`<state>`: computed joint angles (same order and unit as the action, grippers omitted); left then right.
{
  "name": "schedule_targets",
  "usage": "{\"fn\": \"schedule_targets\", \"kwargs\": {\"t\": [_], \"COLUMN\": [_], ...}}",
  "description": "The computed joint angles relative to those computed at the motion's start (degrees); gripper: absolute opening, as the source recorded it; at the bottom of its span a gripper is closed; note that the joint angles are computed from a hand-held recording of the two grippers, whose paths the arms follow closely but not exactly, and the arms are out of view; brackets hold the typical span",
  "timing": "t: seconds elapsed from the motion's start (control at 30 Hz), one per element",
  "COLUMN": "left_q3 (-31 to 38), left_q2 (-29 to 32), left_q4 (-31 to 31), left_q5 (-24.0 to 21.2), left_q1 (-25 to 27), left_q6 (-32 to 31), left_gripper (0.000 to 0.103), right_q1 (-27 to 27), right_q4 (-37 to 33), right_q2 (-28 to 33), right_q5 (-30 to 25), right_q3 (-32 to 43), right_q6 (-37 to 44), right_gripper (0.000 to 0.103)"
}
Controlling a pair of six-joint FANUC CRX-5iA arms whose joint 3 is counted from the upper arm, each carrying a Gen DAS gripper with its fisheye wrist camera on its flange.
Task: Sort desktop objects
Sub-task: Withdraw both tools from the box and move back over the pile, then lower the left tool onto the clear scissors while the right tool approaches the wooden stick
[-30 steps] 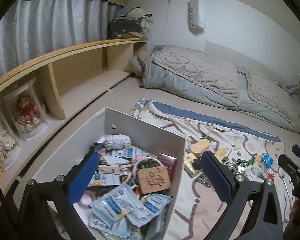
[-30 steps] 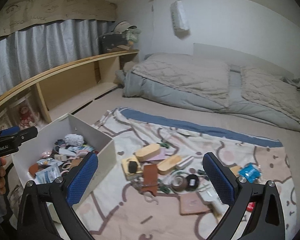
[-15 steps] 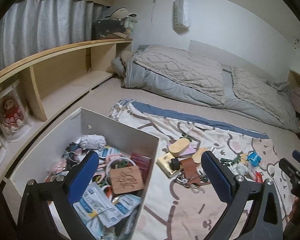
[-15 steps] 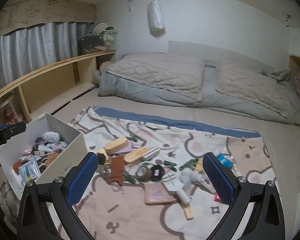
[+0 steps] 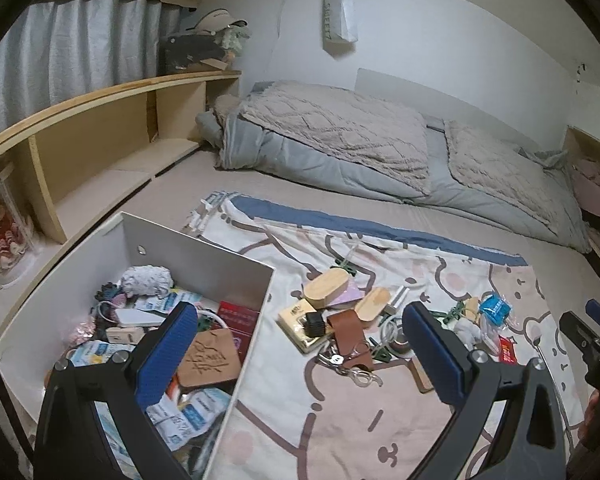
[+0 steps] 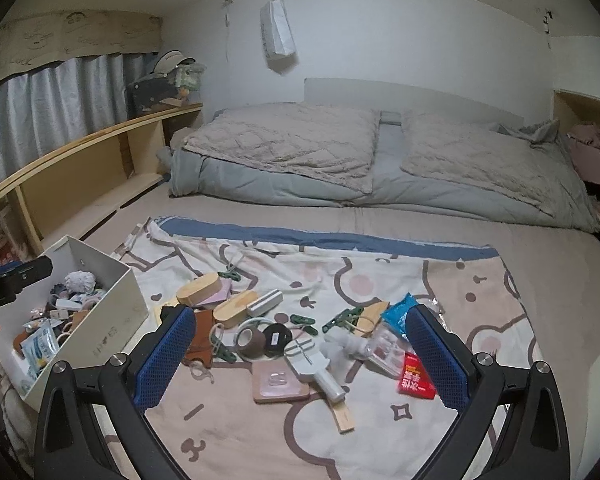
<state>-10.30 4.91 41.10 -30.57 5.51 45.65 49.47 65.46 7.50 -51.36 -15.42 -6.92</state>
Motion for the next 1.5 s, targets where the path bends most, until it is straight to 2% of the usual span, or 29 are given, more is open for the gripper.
{"fn": "schedule_targets", "kwargs": {"t": [0.27,0.53,0.67,0.8,0.83,0.93,1.03,1.23,1.5], "left_q3": [4.08,6.83,9.84,11.77,12.24,13.28,15.08,17.00,18.29], "left_q2": [3.03,5.61,7.87,9.76,10.24,11.25,12.78,15.84,19.01], "left_q4": [-7.43,-16.24,-23.21,-26.81,-27.86,-30.90,-34.68,-38.10,-40.29], "left_q5": [-2.04,-1.35,-3.54,-5.23,-5.35,-4.84,-5.00,-6.50,-7.95], "left_q1": [-2.19,-5.10,-6.71,-7.91,-8.26,-9.22,-10.18,-11.18,-12.15], "left_q6": [8.27,14.48,19.87,23.33,23.97,25.97,29.42,33.86,36.58], "left_gripper": [0.103,0.103,0.103,0.103,0.103,0.103,0.103,0.103,0.103], "right_q1": [-1.34,-3.43,-3.72,-4.66,-4.88,-5.21,-5.58,-6.12,-6.84], "right_q4": [-0.23,-1.13,-3.68,-6.10,-6.77,-9.83,-11.74,-15.12,-19.72], "right_q2": [-0.98,-1.07,0.37,0.91,1.18,2.12,2.88,4.32,5.77], "right_q5": [1.48,5.31,4.78,7.41,7.90,8.57,9.44,10.82,11.50], "right_q3": [-2.71,-5.27,-4.77,-5.49,-5.63,-5.48,-5.81,-5.88,-5.23], "right_q6": [-2.64,-3.07,-1.32,-0.56,0.01,2.25,3.54,5.95,8.82], "right_gripper": [0.103,0.103,0.091,0.087,0.077,0.064,0.063,0.063,0.063]}}
